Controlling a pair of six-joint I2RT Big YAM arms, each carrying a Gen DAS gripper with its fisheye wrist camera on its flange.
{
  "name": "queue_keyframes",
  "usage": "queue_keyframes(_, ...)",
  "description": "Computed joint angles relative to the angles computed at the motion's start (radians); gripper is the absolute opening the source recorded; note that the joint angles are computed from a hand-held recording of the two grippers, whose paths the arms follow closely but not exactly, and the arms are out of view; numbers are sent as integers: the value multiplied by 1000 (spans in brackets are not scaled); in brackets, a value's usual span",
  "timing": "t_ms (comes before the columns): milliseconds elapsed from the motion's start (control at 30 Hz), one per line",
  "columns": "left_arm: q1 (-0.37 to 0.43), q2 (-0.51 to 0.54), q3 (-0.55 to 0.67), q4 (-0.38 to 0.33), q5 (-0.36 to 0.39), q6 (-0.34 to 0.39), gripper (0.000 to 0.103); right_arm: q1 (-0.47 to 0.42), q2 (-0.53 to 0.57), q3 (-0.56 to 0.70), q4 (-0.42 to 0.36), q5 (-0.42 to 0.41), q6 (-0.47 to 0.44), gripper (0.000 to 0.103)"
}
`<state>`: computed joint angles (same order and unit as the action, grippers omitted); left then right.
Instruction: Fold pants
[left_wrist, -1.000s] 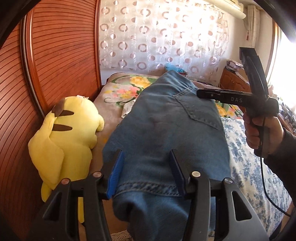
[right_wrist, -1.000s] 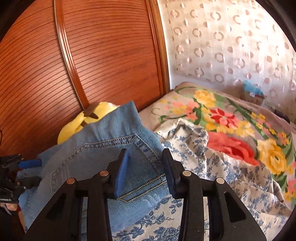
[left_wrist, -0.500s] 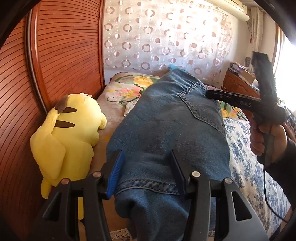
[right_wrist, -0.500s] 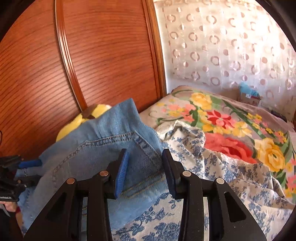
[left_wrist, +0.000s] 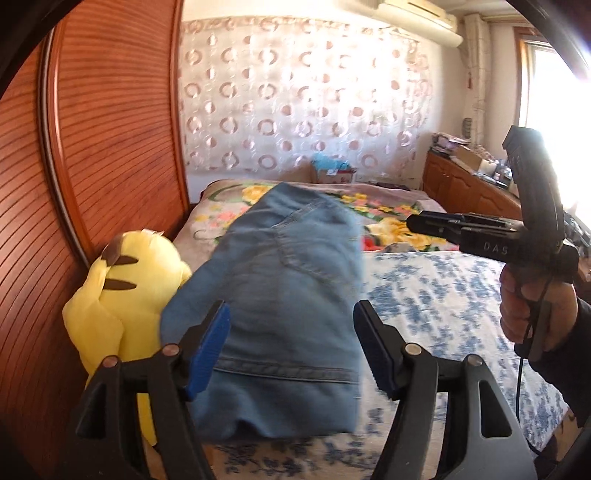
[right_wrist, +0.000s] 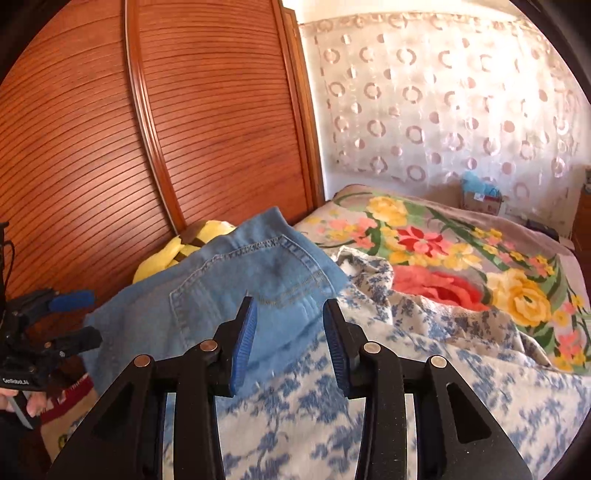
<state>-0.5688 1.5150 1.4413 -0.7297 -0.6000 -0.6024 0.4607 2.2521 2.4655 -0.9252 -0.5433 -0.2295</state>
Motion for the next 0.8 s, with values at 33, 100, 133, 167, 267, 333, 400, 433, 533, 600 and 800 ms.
queue_keyframes(33, -9, 5, 11, -2, -5, 3, 69, -6, -27, -42, 16, -2, -2, 37)
queue_keyframes(100, -29, 18, 37, -6, -24, 8, 74, -18, -71, -109, 41, -8, -5, 37)
queue_keyframes(133, -38, 25, 50, -8, -35, 10, 79, -24, -92, -143, 58, -8, -7, 37)
queue_keyframes(167, -47, 30, 59, -3, -46, 15, 80, -29, -114, -176, 75, -8, -10, 37)
queue_keyframes(267, -71, 45, 89, 7, -64, 25, 81, -48, -173, -264, 122, -13, -14, 37)
queue_keyframes(333, -84, 50, 103, 20, -77, 28, 81, -63, -208, -313, 146, -21, -11, 37)
queue_keyframes(400, -101, 60, 128, 13, -102, 34, 81, -76, -237, -354, 167, -27, -8, 37)
queue_keyframes(433, -107, 66, 142, 5, -113, 38, 81, -84, -249, -367, 172, -34, -7, 37)
queue_keyframes(533, -128, 81, 177, -4, -136, 48, 81, -103, -291, -422, 206, -39, -4, 37)
queue_keyframes(600, -143, 88, 195, -4, -151, 52, 81, -115, -320, -461, 230, -44, -3, 37)
queue_keyframes(800, -189, 130, 272, -55, -184, 35, 81, -146, -425, -601, 316, -32, 9, 50)
